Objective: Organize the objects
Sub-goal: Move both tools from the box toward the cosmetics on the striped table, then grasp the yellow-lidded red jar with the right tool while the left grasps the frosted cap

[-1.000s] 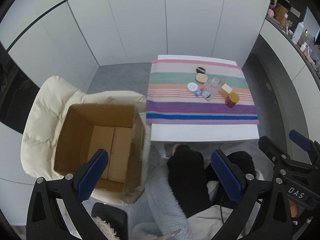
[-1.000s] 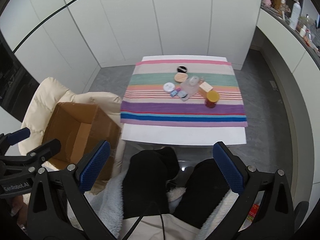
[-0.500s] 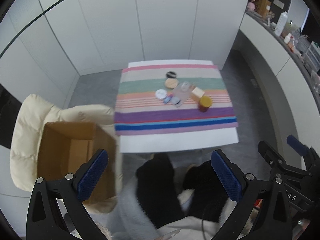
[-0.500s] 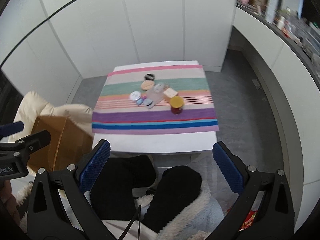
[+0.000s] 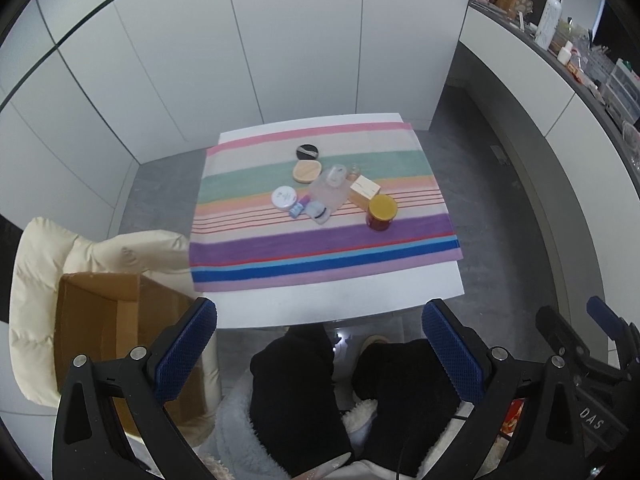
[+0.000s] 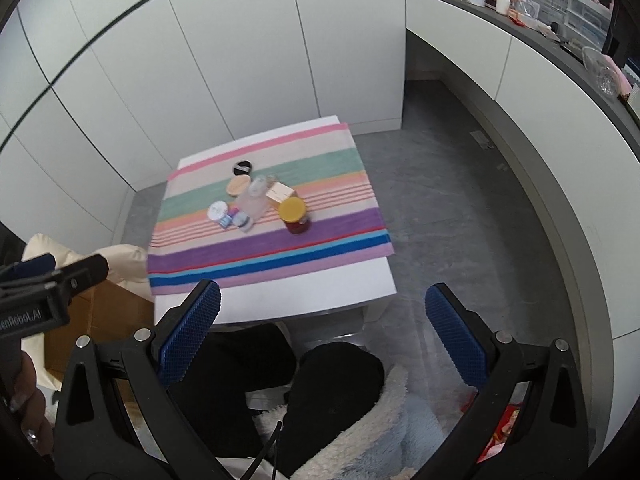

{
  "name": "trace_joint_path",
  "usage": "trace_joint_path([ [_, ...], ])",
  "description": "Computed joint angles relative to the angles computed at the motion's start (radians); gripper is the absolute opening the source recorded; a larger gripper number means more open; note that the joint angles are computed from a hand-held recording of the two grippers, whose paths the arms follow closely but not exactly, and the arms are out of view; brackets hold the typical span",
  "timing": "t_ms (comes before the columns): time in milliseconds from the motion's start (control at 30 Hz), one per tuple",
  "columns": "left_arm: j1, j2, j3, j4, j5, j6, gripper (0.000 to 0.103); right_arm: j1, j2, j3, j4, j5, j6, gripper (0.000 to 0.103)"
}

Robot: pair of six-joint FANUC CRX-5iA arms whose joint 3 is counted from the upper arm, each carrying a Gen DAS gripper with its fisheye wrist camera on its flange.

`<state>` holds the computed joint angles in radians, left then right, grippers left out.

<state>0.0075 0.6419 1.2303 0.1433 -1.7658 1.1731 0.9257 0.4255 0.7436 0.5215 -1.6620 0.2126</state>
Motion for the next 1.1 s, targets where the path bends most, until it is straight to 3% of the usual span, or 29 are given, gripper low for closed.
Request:
trace_joint_path([
  [267,-0.038,-0.011,-0.107,-0.010,0.157,0.014,0.103,-0.033,0.019,-0.050,0.009,-0.044,-0.022,0.103],
  [433,-0.041,-0.014,-0.215,0.044,0.339,0.061,0.103,-0.063,0.018,-0.114,0.037,-0.010,-0.040,0.103],
  [533,-0.048,0.029,-0.195,0.022,0.351,0.048,0.103,-0.087,0.027,-0.145,0.051,0.022,-0.041,0.103],
  [667,-0.046,0.117,-0.124,0.010,0.308,0.039,0.102,-0.121,0.087,-0.137,0.077,0.026,0.000,0.103],
  [867,-0.030,0.206,-0.116,0.017,0.347,0.003,0.102,-0.175,0.038,-0.320,0.068,0.351,-0.031,0.102],
  [967,-0.021,0.249,-0.106,0.036,0.355,-0.025,0.101,-0.199,0.086,-0.307,0.066,0.396,-0.018,0.102],
  [1100,-0.013,0.367,0.032,0.028,0.315,-0.009,0.100,-0.228,0.171,-0.249,0.050,0.437,0.056,0.102],
])
